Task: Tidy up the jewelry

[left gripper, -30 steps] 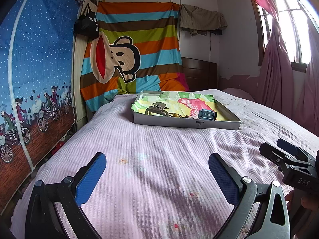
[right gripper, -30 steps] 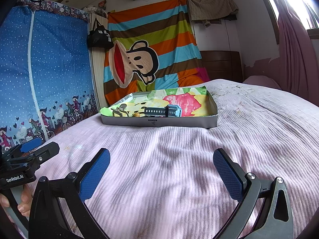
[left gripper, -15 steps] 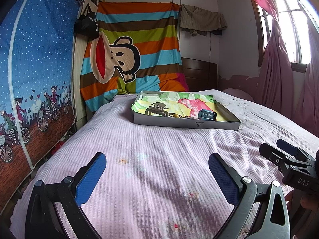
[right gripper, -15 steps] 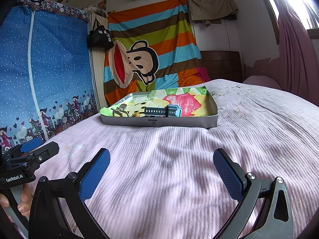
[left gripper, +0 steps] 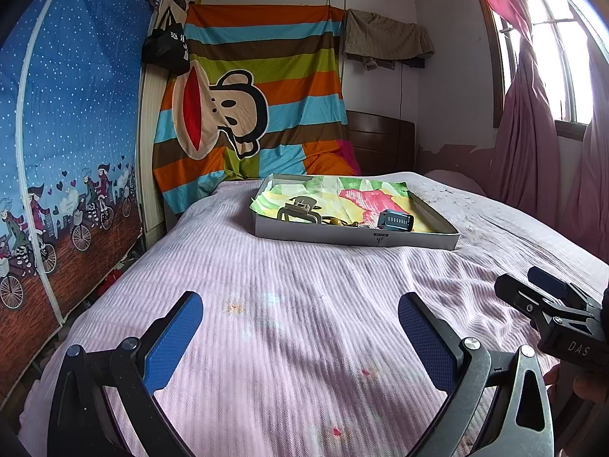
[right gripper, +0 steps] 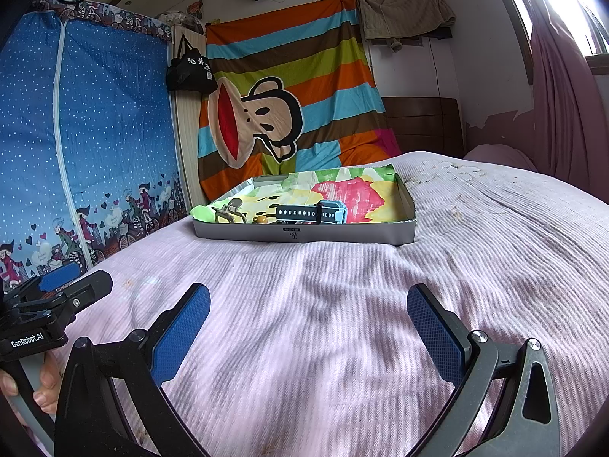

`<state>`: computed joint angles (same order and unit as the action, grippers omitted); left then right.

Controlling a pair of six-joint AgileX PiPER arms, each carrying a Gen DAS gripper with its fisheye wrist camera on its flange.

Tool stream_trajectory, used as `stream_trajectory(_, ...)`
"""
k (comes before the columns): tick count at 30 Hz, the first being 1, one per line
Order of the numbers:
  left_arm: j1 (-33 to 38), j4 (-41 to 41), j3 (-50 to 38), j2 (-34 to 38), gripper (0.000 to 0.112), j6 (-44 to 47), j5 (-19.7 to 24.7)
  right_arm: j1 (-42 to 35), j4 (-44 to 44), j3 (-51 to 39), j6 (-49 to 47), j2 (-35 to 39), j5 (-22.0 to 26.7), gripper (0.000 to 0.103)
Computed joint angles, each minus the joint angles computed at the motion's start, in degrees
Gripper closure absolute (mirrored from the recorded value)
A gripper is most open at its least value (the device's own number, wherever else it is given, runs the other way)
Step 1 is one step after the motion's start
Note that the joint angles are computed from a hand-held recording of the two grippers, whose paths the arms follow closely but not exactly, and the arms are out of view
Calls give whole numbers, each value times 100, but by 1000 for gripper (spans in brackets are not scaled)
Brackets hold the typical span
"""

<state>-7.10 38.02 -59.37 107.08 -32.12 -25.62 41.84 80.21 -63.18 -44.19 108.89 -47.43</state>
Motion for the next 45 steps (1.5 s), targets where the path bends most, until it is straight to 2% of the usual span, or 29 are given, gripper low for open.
stream_trajectory(45, -13, -62, -12, -1, 9, 33, 2, -7, 0, 3, -1, -7, 8, 2)
